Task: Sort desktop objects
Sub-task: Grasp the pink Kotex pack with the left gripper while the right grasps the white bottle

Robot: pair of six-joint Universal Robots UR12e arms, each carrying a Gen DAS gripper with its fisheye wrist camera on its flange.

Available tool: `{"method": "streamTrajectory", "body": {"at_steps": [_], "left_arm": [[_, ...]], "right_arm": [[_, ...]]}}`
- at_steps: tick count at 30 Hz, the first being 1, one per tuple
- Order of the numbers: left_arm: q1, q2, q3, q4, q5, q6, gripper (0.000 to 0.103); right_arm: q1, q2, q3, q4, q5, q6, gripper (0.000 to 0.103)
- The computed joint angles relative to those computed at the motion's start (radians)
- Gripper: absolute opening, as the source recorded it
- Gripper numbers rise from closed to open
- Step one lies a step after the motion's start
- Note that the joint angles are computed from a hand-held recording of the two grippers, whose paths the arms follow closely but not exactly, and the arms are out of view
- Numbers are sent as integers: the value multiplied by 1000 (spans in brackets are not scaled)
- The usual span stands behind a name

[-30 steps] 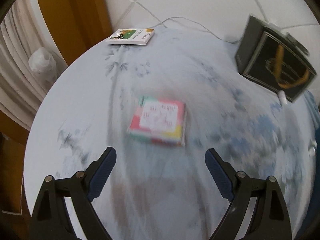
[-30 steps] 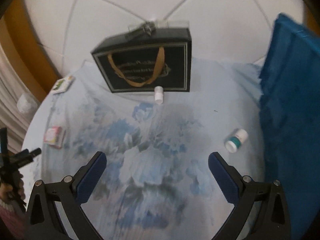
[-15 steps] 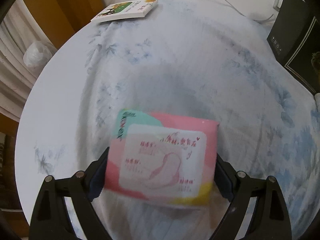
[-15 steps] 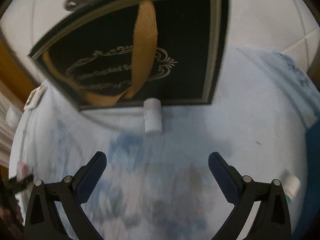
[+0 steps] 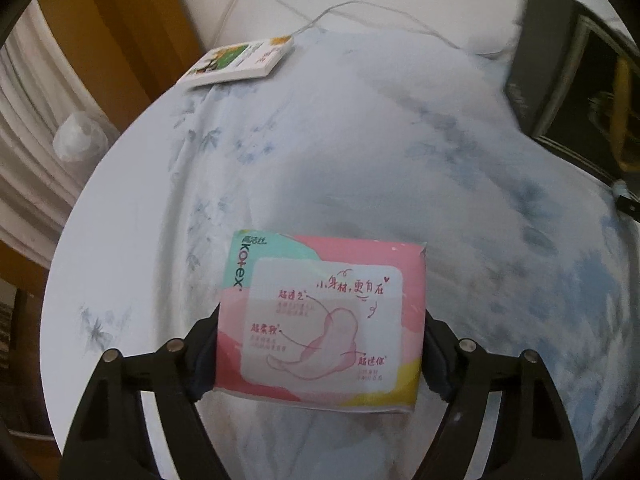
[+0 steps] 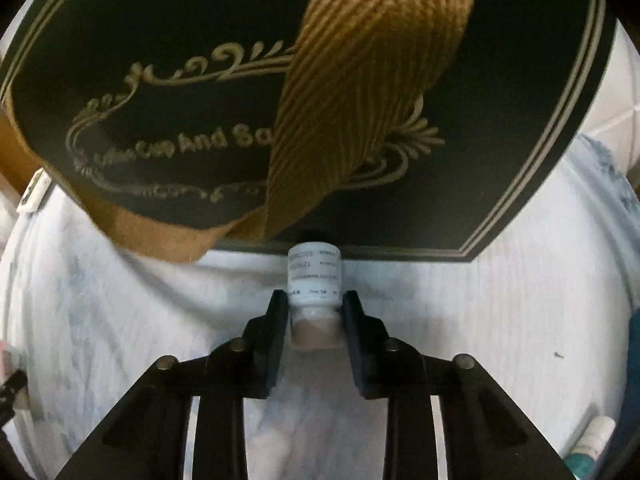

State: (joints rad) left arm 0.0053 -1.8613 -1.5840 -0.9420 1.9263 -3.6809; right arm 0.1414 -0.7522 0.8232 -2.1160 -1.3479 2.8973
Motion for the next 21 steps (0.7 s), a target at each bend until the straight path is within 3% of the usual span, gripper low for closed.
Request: {"method": "streamTrajectory", "body": {"at_steps": [7, 13, 21], "left_arm": [[-56, 35, -23, 46, -40, 55, 80], [-113, 58, -36, 60, -99, 125, 80], [-198, 116, -67, 116, -88, 197, 80]], "right_arm": [[-23, -111, 154, -39, 63, -19, 27], [-43, -281, 356, -28, 115, -117, 27], [-76, -482, 567, -93, 152, -209, 27]]}}
